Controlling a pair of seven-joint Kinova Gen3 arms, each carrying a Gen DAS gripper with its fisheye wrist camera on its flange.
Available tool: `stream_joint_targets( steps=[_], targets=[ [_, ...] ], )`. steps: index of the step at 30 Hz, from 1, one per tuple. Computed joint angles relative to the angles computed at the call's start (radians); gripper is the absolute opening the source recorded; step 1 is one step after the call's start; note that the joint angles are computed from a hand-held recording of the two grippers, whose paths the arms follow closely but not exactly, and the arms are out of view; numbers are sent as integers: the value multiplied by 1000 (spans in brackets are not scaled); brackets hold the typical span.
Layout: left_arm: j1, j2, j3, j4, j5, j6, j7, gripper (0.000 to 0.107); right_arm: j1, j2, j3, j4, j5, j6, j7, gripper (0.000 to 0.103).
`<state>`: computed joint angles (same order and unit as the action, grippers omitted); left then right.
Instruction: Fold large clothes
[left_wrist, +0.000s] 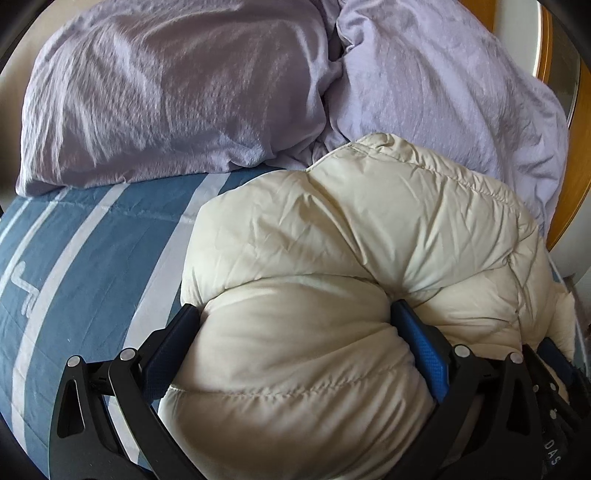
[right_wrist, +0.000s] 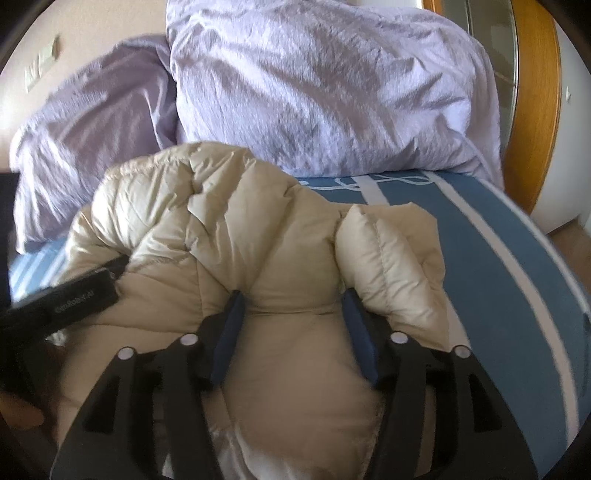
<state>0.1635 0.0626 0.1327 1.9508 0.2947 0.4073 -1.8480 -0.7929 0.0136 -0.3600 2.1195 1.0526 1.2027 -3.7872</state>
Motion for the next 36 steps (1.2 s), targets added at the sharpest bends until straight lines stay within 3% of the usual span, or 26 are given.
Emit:
stream_joint_targets(
  steps=[4,8,9,10,12,16,19,22,27,30,33,36],
  targets=[
    [-9,-14,-3,16,31,-10,-23,102,-2,6,0,-8,5,2,22,62],
    [-15,-31,-8,37,68,-23,-60,102,1,-53,-8,41,22,-67,-3,68],
    [-24,-31,-11,38,108,-15,-99,102,5,-76,-14,58,27,-92,-13,73],
    [-29,-34,-14,40,136,-10,-125,102,-1,-104,-9,77,35,-126,-19,86],
    [-37,-35,-20,40,171,2,-158,102,2,-141,-30,88,32,-146,-7,100],
    [-41,-50,-38,30,176,48,-181,102,32,-197,-112,80,-26,-86,31,101],
    [-72,-60,-73,3,272,166,-303,102,92,-303,-109,111,-103,-165,64,101],
    [-120,-71,-110,-13,374,288,-425,102,145,-413,-40,147,-213,-286,167,101],
    [-209,-80,-170,-43,455,466,-561,102,73,-535,187,237,-315,-490,248,101],
    [-249,-70,-188,-63,480,545,-608,102,65,-556,292,286,-351,-612,278,101],
    [-282,-50,-191,-85,500,627,-640,102,-3,-565,423,336,-302,-734,233,101],
    [-289,-51,-176,-85,486,637,-650,102,33,-544,470,355,-340,-849,303,101]
  ],
)
